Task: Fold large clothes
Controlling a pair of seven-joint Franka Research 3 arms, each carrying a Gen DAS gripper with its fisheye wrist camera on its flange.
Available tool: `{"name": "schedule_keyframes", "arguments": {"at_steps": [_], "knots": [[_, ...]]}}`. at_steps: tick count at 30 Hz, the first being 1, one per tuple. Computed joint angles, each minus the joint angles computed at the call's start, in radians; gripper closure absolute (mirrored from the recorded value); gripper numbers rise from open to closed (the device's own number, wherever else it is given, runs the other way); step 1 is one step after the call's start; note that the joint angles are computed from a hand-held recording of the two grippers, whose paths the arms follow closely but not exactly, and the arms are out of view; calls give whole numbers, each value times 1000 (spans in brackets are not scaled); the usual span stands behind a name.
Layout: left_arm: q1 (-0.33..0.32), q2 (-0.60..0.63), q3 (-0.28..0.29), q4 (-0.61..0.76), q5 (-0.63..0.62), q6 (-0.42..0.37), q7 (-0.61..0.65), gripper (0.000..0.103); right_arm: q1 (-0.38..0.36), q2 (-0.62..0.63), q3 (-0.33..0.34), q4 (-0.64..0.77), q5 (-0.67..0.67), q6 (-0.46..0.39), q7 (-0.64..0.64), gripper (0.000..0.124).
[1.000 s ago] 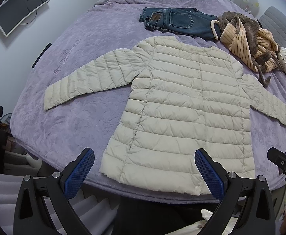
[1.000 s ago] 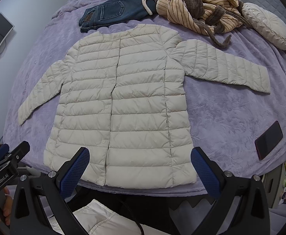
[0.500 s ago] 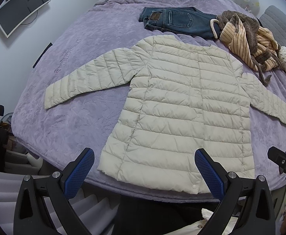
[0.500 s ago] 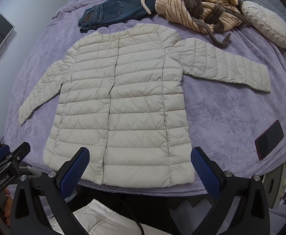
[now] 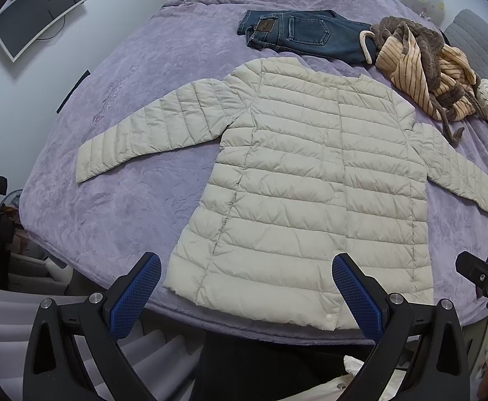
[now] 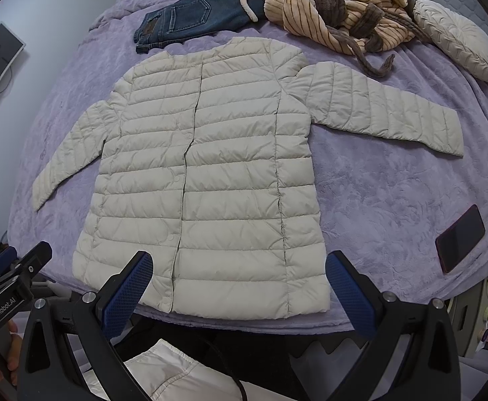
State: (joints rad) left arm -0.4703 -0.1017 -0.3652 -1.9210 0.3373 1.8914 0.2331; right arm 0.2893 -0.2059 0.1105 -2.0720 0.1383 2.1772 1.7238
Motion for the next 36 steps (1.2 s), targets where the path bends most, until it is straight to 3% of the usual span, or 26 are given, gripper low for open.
{"name": "schedule_keyframes", "arguments": {"at_steps": [10, 17, 27, 36], "knots": [[9, -1, 11, -17, -34, 15, -2, 0, 11, 14, 3, -5, 17, -8, -29, 21], [47, -68, 43, -112, -84, 84, 27, 0, 26, 81, 5, 73, 27, -49, -40, 21], [145, -190, 135, -327, -176, 263, 186, 0, 82, 241, 22, 233, 72, -64, 36, 21], [272, -297, 238, -587, -271, 477, 283, 0, 204, 518, 29, 545, -50, -137, 180, 21]]}}
